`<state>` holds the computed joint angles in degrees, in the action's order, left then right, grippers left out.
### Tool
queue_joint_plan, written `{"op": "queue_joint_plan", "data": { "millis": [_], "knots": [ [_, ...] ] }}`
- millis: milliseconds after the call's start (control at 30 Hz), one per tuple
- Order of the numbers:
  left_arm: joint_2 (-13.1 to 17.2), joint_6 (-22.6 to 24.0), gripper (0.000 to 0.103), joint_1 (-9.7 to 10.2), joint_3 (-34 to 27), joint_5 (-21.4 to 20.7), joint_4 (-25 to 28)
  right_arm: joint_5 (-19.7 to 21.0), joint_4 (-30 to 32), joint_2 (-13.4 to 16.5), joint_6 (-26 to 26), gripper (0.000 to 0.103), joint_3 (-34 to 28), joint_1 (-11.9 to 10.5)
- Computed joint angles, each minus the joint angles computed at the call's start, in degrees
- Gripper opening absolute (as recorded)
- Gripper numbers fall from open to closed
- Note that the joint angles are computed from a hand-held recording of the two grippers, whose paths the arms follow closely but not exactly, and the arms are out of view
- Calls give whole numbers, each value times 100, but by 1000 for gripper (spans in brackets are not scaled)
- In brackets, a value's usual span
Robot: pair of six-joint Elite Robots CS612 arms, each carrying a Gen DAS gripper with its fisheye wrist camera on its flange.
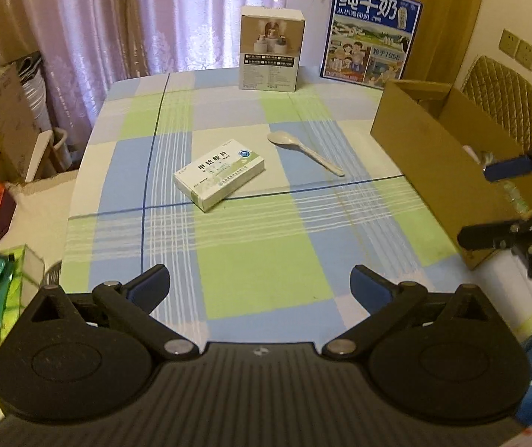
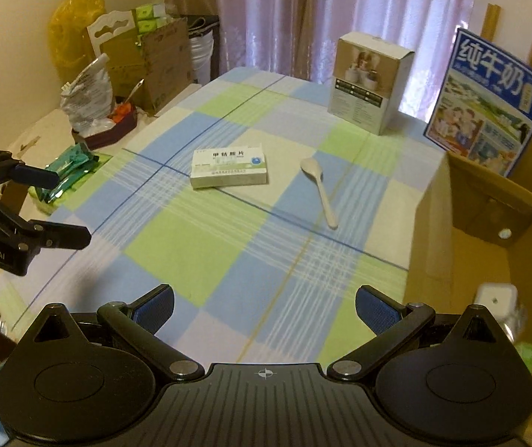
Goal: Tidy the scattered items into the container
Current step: 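Withdraw both tools from the box toward the medicine box and spoon, then grasp the white medicine box with the left tool while the right tool grasps the spoon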
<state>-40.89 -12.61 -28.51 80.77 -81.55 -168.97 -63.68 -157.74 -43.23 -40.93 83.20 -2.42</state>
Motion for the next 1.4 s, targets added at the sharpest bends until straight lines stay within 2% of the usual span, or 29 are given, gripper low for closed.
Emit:
{"op": "queue_joint_plan", "data": {
  "millis": [267, 400, 533, 800, 1167, 1267, 1300, 1400],
  "knots": [
    [626, 1188, 99, 260, -952, -151, 469, -263, 384, 671, -41, 100, -1049, 198],
    [990, 1768, 96, 360, -1574, -327, 796, -351, 734, 1040, -136, 90, -1666, 274],
    [1353, 2126, 96, 444, -2171, -500, 1006, -348, 1077, 1449, -134, 84, -2375, 332],
    [1992, 2196, 93, 599, -3175, -911, 1339, -355, 1592, 2188, -334, 67, -3612, 412],
    [2704, 2623, 89, 625, -4555, -1098, 2269, -254, 2373, 2947, -278, 62, -4945, 437],
    [2853, 2627, 81, 640, -4858, -1186, 2524, -296, 2456, 3097, -312, 60, -5190, 450],
    [2877, 2637, 77, 640, -4903, -1185, 2549, -290, 2484, 3149, -286, 59, -5277, 451],
    [2910, 2536, 72, 641, -4955, -1169, 2501, -233, 2620, 3303, -166, 55, -5553, 450]
  ]
}}
